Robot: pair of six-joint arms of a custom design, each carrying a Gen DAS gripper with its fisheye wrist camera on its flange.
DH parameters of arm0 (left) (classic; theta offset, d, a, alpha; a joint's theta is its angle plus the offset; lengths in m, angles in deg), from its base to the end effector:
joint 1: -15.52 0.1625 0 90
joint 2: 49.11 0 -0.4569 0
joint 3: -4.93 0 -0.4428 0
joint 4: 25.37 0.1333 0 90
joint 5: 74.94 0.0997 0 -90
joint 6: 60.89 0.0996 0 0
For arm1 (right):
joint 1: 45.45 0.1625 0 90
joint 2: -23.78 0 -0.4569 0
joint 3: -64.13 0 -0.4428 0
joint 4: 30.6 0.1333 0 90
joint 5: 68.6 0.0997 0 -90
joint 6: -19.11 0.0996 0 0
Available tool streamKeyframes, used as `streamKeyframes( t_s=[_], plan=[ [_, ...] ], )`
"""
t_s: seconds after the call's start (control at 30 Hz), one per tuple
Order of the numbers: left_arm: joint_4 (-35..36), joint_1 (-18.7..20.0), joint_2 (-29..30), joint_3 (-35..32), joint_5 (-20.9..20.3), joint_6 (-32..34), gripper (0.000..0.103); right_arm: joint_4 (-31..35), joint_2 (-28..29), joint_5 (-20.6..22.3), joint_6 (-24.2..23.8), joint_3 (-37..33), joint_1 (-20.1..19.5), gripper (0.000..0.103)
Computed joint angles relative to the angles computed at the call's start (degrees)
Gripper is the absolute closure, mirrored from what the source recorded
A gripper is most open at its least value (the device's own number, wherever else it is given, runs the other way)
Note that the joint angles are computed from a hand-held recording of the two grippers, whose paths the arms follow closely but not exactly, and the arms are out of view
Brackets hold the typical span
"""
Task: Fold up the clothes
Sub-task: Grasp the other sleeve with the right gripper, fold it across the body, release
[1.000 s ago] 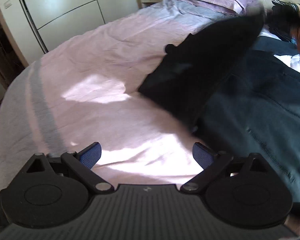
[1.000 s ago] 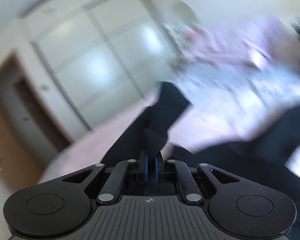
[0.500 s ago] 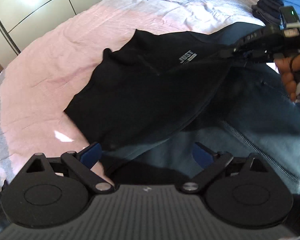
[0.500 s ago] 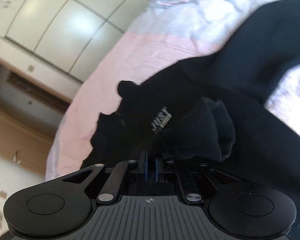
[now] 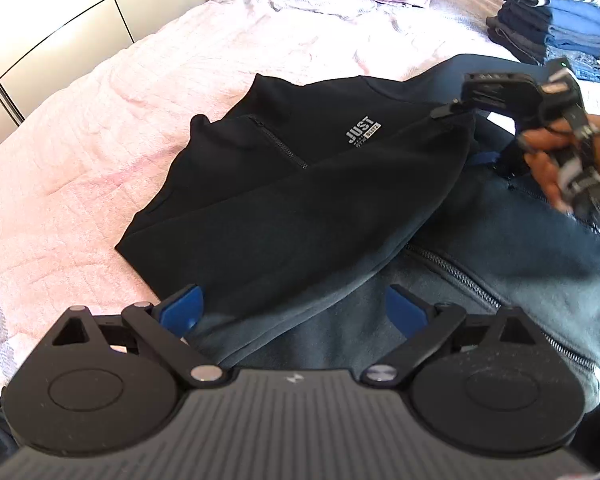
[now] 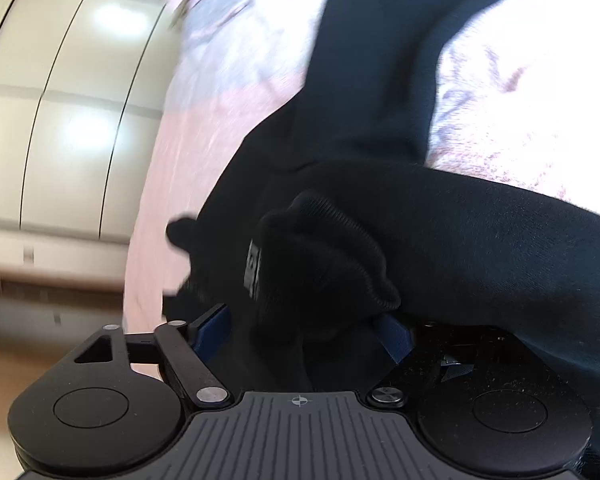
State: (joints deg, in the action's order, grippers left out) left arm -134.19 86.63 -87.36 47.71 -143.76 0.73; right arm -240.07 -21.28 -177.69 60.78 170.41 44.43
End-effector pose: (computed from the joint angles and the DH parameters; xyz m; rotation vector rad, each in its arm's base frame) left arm -0.1376 -0.9250 0.3450 1.6999 2.1058 -0.1316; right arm 0.0993 -0.6686 0.1331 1.1762 2.3854 -1.5374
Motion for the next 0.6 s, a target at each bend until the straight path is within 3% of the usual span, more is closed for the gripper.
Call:
streamKeyframes(
  t_s=[0.03, 0.07, 0.1, 0.17, 0.2, 0.23, 0.3, 0.33, 0.5, 0.57, 0.6],
  plan=[
    [0.32, 0.14, -0.15, -0.17, -0.05, 0.14, 0.007, -1.09, 0.47, -0.52, -0.26, -0.53, 0.09, 0.051],
    [0.66, 0.28, -0.28, -0.37, -0.11, 0.27, 0.007, -3.42, 0.69, -0.03, -2.92, -0.75, 0.61, 0.066],
    [0.95, 0.50, -0.45, -0.60, -0.24, 0.27, 0.007, -5.97, 0.98, 0.73, -6.28, -1.03, 0.98, 0.069],
    [1.74, 0.85, -0.43, -1.37, -0.53, -0.27, 0.007, -10.66, 1.43, 3.00, -12.91, -1.58, 1.55, 0.069],
    [2.23, 1.02, -0.31, -1.72, -0.61, -0.61, 0.007, -10.61, 1.27, 1.82, -15.27, -2.05, 2.30, 0.069],
    [2.88, 1.14, -0.16, -2.09, -0.62, -0.97, 0.007, -8.16, 0.72, -1.76, -15.23, -1.42, 2.52, 0.068],
    [4.05, 1.25, 0.45, -3.01, -0.89, -0.63, 0.007, 0.31, -0.46, -11.41, -9.54, -1.03, 3.25, 0.068],
    [4.10, 1.24, 0.56, -2.89, -1.30, -0.04, 0.007, 1.75, -1.11, -13.65, -6.87, -0.08, 3.24, 0.068],
    [4.36, 0.34, 1.32, -1.39, -2.67, 1.79, 0.007, -3.30, -3.87, -13.03, -9.42, 4.24, 3.25, 0.067],
    [3.93, -0.55, 1.41, 0.32, -3.00, 2.34, 0.007, -3.81, -5.51, -12.81, -10.65, 5.55, 2.55, 0.063],
    [3.70, -1.02, 1.58, 0.97, -3.09, 2.43, 0.007, -3.83, -6.34, -12.97, -10.93, 6.05, 2.01, 0.056]
  ],
)
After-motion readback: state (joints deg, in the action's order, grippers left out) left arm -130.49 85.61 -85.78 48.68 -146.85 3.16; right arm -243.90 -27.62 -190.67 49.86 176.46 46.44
